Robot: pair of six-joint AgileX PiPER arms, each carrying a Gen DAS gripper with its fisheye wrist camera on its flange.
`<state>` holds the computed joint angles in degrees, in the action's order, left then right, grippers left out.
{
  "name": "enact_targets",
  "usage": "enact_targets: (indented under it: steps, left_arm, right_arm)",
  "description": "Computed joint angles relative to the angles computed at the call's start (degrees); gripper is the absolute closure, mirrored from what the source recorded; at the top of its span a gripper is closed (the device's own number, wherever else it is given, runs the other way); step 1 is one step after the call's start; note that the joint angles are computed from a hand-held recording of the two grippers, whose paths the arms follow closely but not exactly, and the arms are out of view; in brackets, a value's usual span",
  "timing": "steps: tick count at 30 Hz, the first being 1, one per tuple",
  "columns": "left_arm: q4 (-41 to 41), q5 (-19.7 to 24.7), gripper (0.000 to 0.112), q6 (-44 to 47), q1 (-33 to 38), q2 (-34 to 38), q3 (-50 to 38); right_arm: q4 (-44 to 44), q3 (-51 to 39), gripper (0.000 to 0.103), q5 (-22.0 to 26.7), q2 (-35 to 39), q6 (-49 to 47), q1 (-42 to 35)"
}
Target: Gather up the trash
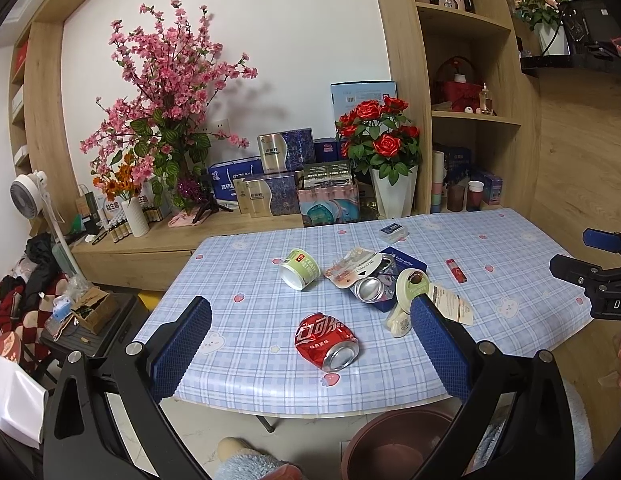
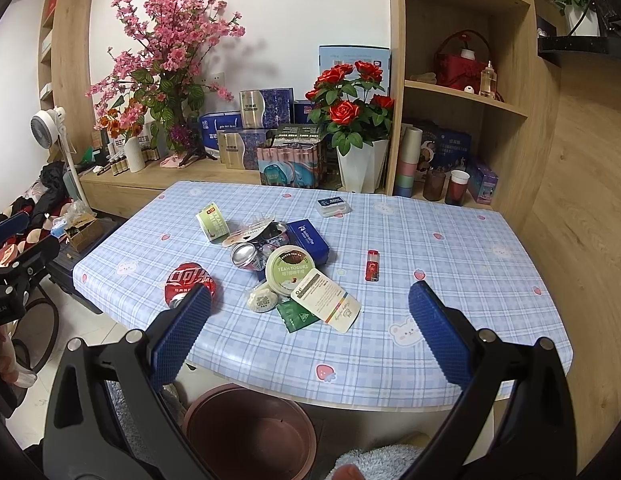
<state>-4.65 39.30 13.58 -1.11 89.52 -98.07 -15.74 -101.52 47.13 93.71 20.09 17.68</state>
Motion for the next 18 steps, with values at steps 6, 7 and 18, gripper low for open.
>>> enact_targets:
  steps: [6,7,18]
  left_arm:
    - [0.1,0.41,0.015,-0.08,-0.13,0.22,-0.51]
    - [-0.03,0.8,0.015,0.12,-0.05,0.42,-1.04]
    - [-0.09,0.89,0.015,0.23,-0.05,0.53,-1.23]
  right_arm:
    - [-0.2,0.06,0.006,-0.03,0.0,0.2,0.08]
    - [-0.19,0.12,0.006,-0.07,-0.02,0.2,0.06]
    - [-0.75,-0.38,0.006,0.34,0.3,0.75,0.6]
